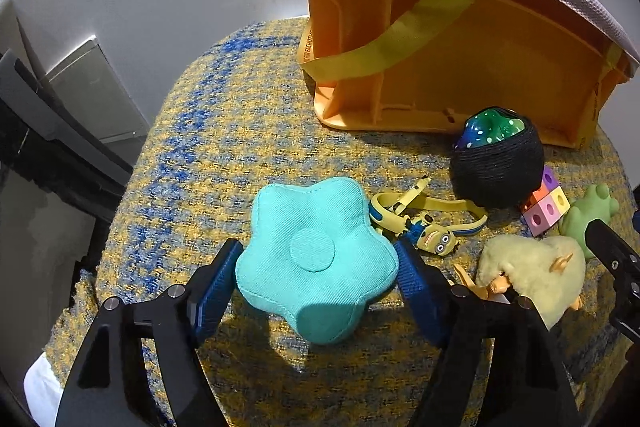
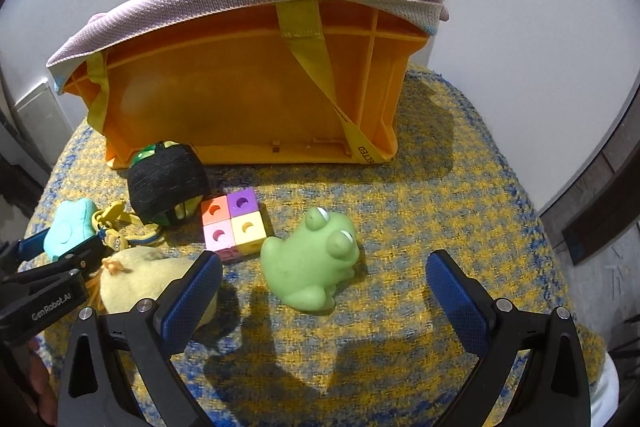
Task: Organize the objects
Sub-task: 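Grasp the teal star cushion with the left gripper while the right gripper grasps the green frog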
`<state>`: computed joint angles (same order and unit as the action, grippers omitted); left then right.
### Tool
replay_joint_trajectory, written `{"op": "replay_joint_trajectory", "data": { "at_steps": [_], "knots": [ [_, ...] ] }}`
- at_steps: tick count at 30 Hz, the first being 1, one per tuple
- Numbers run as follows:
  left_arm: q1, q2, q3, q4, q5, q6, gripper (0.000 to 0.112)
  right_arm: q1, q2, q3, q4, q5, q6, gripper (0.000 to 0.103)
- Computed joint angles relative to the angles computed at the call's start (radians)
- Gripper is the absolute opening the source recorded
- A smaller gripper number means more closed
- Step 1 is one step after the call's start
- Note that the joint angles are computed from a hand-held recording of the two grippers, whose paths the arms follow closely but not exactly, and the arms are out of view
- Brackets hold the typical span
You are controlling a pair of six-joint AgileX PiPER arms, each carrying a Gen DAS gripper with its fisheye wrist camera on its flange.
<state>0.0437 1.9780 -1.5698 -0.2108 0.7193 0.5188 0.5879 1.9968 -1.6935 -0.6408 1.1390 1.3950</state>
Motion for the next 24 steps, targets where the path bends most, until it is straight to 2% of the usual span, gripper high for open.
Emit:
{"op": "replay_joint_trajectory", "data": {
  "at_steps": [13,16,18,20,21,24],
  "knots": [
    [-0.006,0.0,0.002,0.017,0.0,-0.067,0.075,-0.064,0.053,-0.027,0.072,-0.015,-0.082,0.102],
    [-0.007,0.006,-0.01,0.018,0.01,-0.074,0.075,-0.076,0.046,0.002,0.092,-0.058,-0.085,0.091],
    [-0.01,0.008,-0.015,0.023,0.013,-0.081,0.075,-0.087,0.031,0.037,0.112,-0.111,-0.083,0.073],
    [-0.012,0.011,-0.021,0.026,0.016,-0.085,0.075,-0.087,0.027,0.047,0.112,-0.123,-0.084,0.062],
    [-0.011,0.014,-0.027,0.027,0.019,-0.086,0.075,-0.085,0.023,0.052,0.106,-0.124,-0.081,0.058],
    [-0.014,0.004,-0.021,0.034,0.021,-0.099,0.075,-0.084,0.006,0.079,0.101,-0.137,-0.063,0.058]
  ]
}}
